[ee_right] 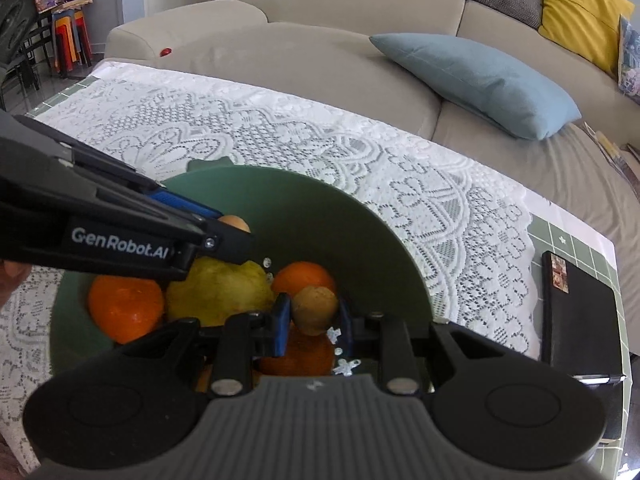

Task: Organize fruits
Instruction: 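Open both tools and withdraw toward the green cucumber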

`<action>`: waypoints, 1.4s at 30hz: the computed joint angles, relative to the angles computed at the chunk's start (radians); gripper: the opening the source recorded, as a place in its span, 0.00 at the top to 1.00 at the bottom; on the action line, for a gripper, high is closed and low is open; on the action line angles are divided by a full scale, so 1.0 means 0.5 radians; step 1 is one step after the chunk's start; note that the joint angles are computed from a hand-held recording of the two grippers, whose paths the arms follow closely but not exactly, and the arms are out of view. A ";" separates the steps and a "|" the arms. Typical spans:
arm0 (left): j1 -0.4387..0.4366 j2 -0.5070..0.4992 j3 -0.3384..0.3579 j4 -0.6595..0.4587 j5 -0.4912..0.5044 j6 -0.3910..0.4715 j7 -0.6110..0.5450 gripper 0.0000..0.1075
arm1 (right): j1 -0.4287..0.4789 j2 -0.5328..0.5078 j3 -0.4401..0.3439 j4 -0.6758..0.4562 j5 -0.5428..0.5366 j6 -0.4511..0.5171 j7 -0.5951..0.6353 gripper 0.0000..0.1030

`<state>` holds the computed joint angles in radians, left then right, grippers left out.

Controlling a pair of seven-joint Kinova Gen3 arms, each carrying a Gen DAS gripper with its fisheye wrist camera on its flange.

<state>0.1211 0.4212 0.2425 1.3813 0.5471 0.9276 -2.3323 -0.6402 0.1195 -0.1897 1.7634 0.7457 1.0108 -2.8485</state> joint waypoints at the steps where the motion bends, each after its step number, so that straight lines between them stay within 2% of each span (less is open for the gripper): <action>1: 0.001 0.005 -0.002 -0.008 -0.003 0.009 0.008 0.75 | 0.003 0.003 0.002 -0.001 -0.003 0.001 -0.002 0.79; 11: -0.069 -0.010 0.006 0.010 0.074 0.040 -0.021 0.68 | -0.038 0.024 -0.002 -0.040 0.026 0.089 -0.043 0.75; 13: -0.089 -0.037 0.006 0.031 0.101 0.045 -0.052 0.67 | -0.059 0.025 -0.009 -0.050 0.050 0.120 -0.063 0.65; 17: -0.160 -0.110 0.005 0.105 0.208 0.038 -0.162 0.62 | -0.123 0.041 -0.031 -0.099 0.114 0.205 -0.102 0.62; 19: -0.193 -0.156 -0.007 0.152 0.263 0.020 -0.226 0.61 | -0.162 0.046 -0.041 -0.116 0.165 0.239 -0.140 0.56; 21: -0.219 -0.205 -0.028 0.203 0.311 -0.012 -0.279 0.61 | -0.218 0.055 -0.056 -0.136 0.242 0.277 -0.211 0.49; 24: -0.258 -0.279 -0.070 0.284 0.373 -0.079 -0.365 0.61 | -0.310 0.079 -0.079 -0.171 0.376 0.313 -0.335 0.46; 27: -0.313 -0.341 -0.110 0.362 0.450 -0.138 -0.473 0.61 | -0.407 0.125 -0.088 -0.219 0.516 0.344 -0.478 0.35; 30: -0.374 -0.382 -0.153 0.410 0.524 -0.157 -0.572 0.61 | -0.483 0.173 -0.080 -0.261 0.615 0.331 -0.613 0.33; 34: -0.463 -0.382 -0.211 0.404 0.605 -0.099 -0.649 0.56 | -0.560 0.258 -0.048 -0.338 0.694 0.275 -0.764 0.33; 37: -0.518 -0.368 -0.246 0.384 0.634 -0.066 -0.671 0.56 | -0.615 0.332 -0.005 -0.406 0.735 0.242 -0.865 0.26; 42: -0.604 -0.323 -0.283 0.342 0.638 -0.031 -0.657 0.55 | -0.692 0.466 0.079 -0.533 0.765 0.197 -0.992 0.24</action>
